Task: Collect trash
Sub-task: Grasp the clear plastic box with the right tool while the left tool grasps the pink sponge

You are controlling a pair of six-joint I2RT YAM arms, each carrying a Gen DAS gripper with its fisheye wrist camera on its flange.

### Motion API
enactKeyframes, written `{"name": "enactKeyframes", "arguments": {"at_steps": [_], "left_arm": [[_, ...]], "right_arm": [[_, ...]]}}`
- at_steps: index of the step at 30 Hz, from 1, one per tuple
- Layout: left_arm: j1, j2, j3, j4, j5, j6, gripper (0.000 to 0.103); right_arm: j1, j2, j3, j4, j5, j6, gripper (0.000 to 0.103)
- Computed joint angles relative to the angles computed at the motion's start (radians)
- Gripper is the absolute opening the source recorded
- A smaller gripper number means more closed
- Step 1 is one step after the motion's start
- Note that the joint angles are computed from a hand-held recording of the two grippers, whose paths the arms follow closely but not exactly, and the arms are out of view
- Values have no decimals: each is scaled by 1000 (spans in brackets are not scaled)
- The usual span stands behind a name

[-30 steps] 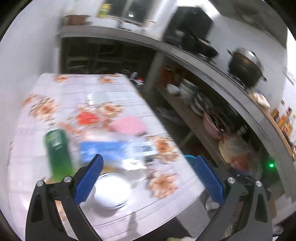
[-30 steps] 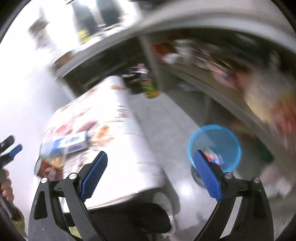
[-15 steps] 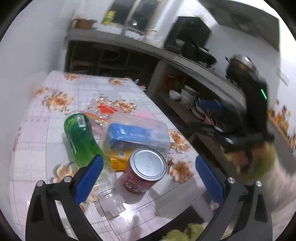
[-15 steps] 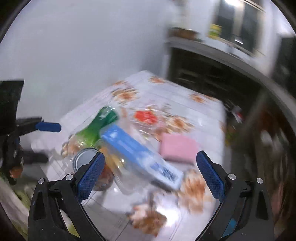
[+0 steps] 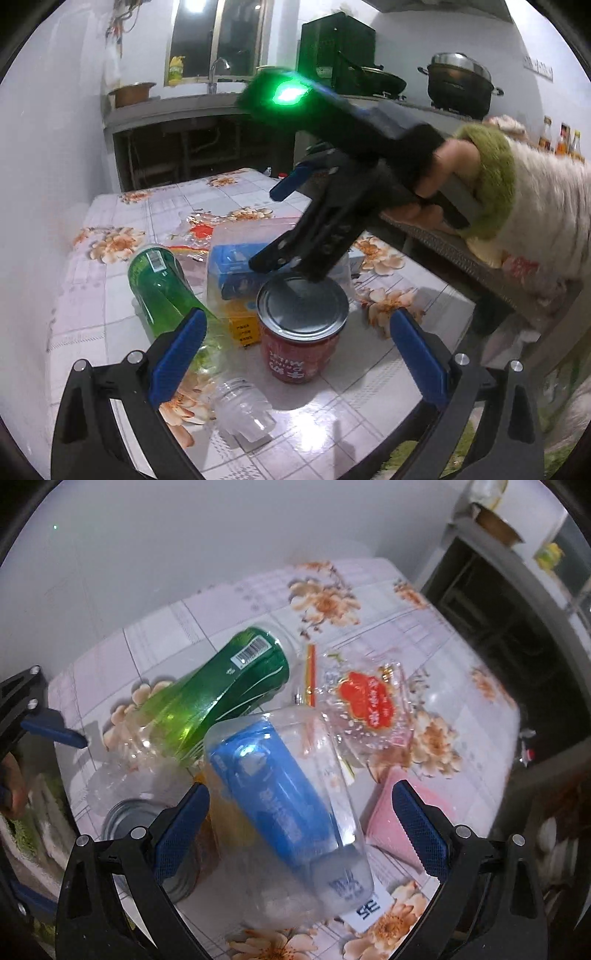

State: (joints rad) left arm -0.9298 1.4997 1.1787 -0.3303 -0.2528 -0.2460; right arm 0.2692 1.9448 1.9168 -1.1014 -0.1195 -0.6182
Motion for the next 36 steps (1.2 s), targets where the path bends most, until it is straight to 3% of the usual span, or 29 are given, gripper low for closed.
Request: {"name": "enactKeyframes", "arguments": {"at_steps": [7, 8, 9, 11, 23, 30, 36], "left_arm": [[-12, 18, -7, 16, -38, 32, 97], [-9, 20, -7, 18, -34, 30, 97], [-6, 22, -8, 21, -33, 25, 97], [-2, 21, -8, 22, -33, 20, 97], [5, 29, -4, 34, -22, 26, 97], [-1, 40, 15, 29, -14, 40, 97], [41, 34, 61, 11, 62, 30, 97]], "right_arm": [[20, 112, 130, -112, 2, -3, 94], [21, 122, 139, -120, 1, 0, 92], [19, 127, 146, -130, -7, 3, 84], [14, 125, 150, -141, -22, 18, 81], [-73, -28, 34, -48, -143, 95, 81], [-191, -175, -107, 43, -225, 206, 81], [-351, -337, -283, 123, -295, 332, 80]]}}
